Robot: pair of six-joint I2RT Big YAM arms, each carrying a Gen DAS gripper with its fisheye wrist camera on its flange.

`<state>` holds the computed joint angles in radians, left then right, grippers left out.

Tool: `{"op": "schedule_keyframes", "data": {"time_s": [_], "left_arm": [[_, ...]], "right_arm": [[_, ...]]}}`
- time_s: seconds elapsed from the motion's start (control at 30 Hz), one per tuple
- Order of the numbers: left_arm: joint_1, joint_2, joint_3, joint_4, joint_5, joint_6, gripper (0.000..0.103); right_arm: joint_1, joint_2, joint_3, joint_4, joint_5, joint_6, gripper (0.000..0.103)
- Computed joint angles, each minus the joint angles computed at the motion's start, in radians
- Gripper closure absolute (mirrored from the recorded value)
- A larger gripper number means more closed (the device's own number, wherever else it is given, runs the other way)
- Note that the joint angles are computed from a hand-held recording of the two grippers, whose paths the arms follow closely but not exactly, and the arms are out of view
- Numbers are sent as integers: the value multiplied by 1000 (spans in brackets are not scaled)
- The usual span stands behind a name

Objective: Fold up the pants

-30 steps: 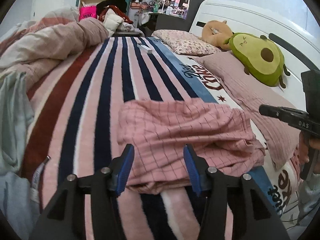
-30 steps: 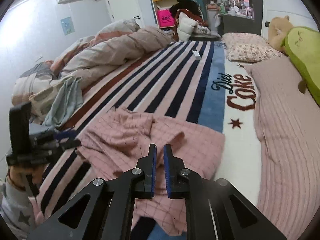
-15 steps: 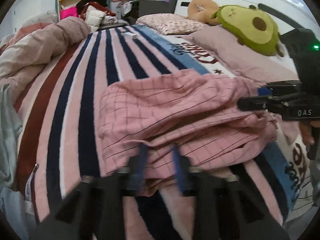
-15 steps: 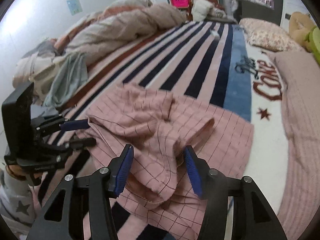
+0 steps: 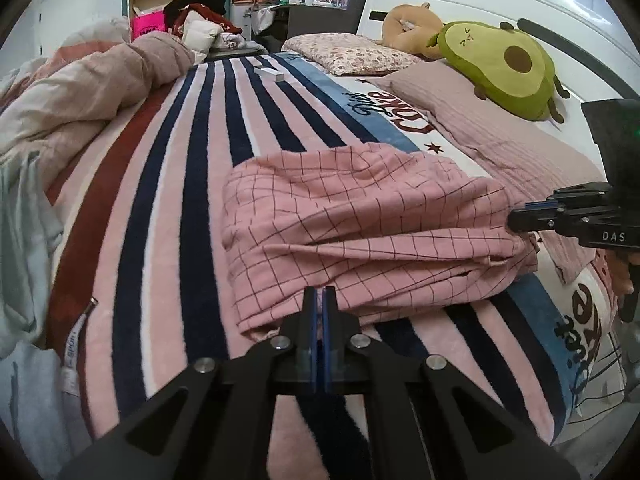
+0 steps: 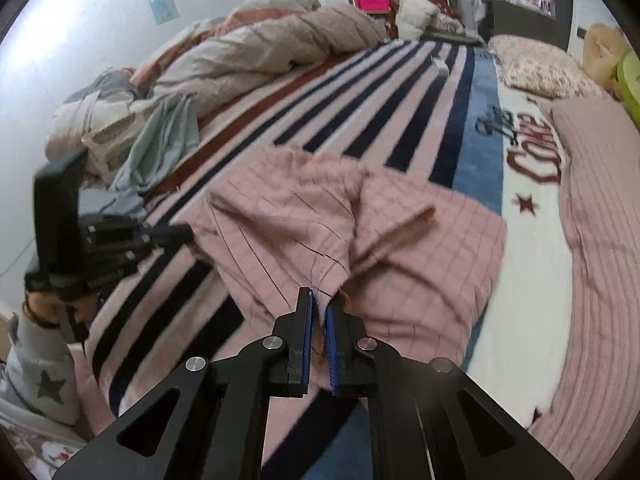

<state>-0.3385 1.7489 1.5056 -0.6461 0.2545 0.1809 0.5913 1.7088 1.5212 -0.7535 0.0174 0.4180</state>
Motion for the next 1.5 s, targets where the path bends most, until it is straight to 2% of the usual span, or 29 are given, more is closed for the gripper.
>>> {"op": "schedule_keyframes", "data": {"time_s": [0.07, 0.1, 0.13, 0.17, 0.23, 0.37, 0.47, 0.57, 0.63, 0.73, 0.93, 1.0, 1.1, 1.27, 1.4, 1.47, 1.5], "left_arm": [[-4, 4, 13, -4, -9, -1, 101], [-3, 6, 19, -7, 1, -5, 100], [1, 11, 28, -6, 26, -21, 96], [2, 16, 37, -5, 38, -35, 94], [1, 20, 47, 11, 39, -54, 75], [0, 26, 66, 22, 46, -64, 72], [1, 35, 82, 22, 39, -65, 72], [5, 47, 95, 22, 44, -78, 72], [8, 55, 103, 22, 51, -89, 69], [7, 67, 119, 22, 66, -104, 60], [6, 93, 160, 10, 134, -149, 60], [5, 103, 173, 9, 151, -168, 60], [-3, 123, 205, -11, 155, -173, 60], [-28, 161, 255, -54, 204, -162, 60], [-52, 191, 287, -81, 222, -166, 60], [-69, 211, 308, -104, 193, -166, 62], [-75, 219, 315, -111, 173, -168, 69]], "right_arm": [[-12, -9, -14, 1, -8, 26, 98], [-19, -18, -22, 13, -13, 38, 91], [-29, -31, -30, 35, -16, 46, 78], [-35, -37, -32, 51, -11, 45, 76], [-46, -33, -13, 69, 22, 20, 76], [-68, 42, 92, 61, 30, -67, 76], [-72, 130, 196, -16, 28, -139, 82], [-65, 199, 271, -96, -8, -203, 85], [-60, 223, 288, -110, -54, -217, 85], [-61, 228, 276, -69, -148, -194, 82], [-40, 240, 257, 35, -259, -186, 82], [-27, 257, 269, 43, -293, -191, 82], [-10, 272, 294, 6, -259, -218, 82], [-30, 174, 189, 49, -237, -184, 82], [-38, 97, 119, 30, -134, -182, 82], [-40, 61, 84, 28, -73, -176, 82], [-44, 47, 68, 32, -66, -169, 82]]}}
